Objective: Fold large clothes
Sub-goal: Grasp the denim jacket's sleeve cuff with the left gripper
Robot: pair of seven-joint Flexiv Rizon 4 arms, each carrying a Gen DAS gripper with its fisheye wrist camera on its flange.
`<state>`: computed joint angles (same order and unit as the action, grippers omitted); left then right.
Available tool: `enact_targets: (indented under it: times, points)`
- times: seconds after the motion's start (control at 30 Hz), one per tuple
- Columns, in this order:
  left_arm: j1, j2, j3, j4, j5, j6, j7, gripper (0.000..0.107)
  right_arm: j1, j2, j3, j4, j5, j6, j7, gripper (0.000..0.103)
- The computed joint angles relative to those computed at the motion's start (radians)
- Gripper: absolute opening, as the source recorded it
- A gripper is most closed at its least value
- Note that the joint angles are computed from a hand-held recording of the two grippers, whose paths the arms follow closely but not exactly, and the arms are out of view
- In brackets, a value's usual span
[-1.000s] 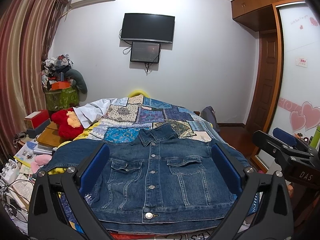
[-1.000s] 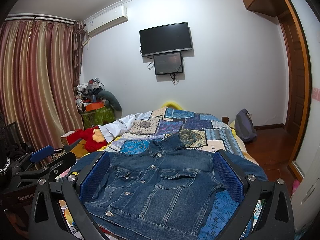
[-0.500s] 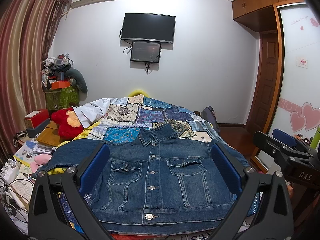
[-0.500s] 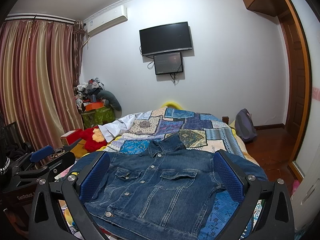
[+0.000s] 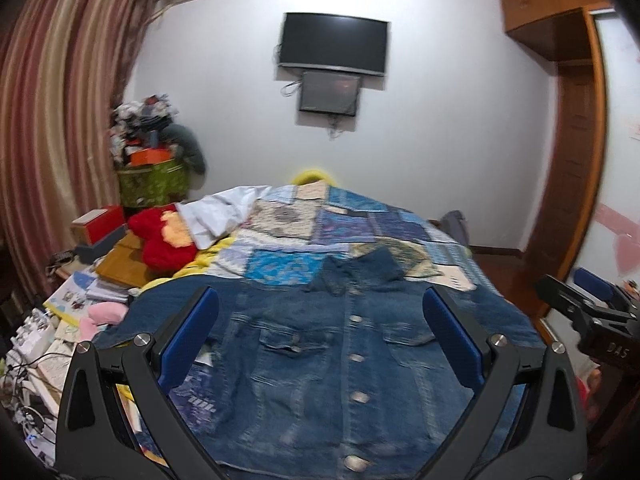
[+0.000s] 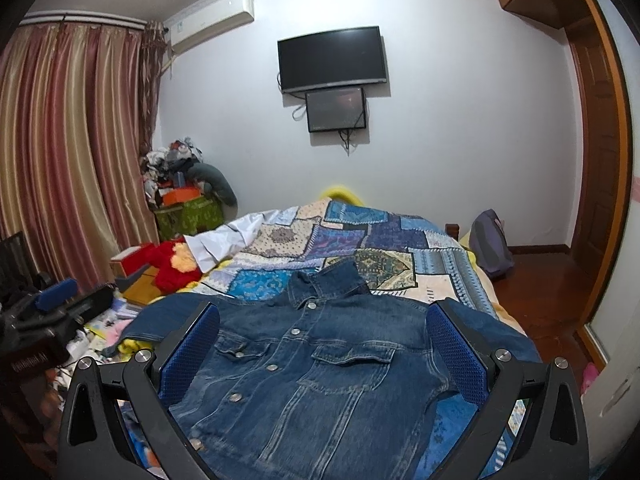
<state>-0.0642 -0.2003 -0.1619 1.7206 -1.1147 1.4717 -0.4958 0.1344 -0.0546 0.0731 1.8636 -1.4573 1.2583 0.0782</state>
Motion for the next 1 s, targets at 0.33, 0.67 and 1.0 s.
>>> enact_targets:
  times: [0.33, 0.67, 1.0]
  points:
    - [0.004, -0.281, 0.287, -0.320, 0.571, -0.140, -0.598, 0.103, 0.043, -0.224, -0.068, -0.185, 0.318, 0.018, -0.261, 0.103]
    - [0.115, -0.483, 0.313, -0.588, 0.732, -0.555, -0.851, 0.103, 0.057, -0.480, -0.014, -0.474, 0.801, -0.165, -0.720, 0.103]
    - [0.257, -0.616, 0.145, -0.749, 0.704, -0.846, -1.022, 0.085, 0.003, -0.772, 0.175, -0.941, 1.225, -0.554, -1.186, 0.103]
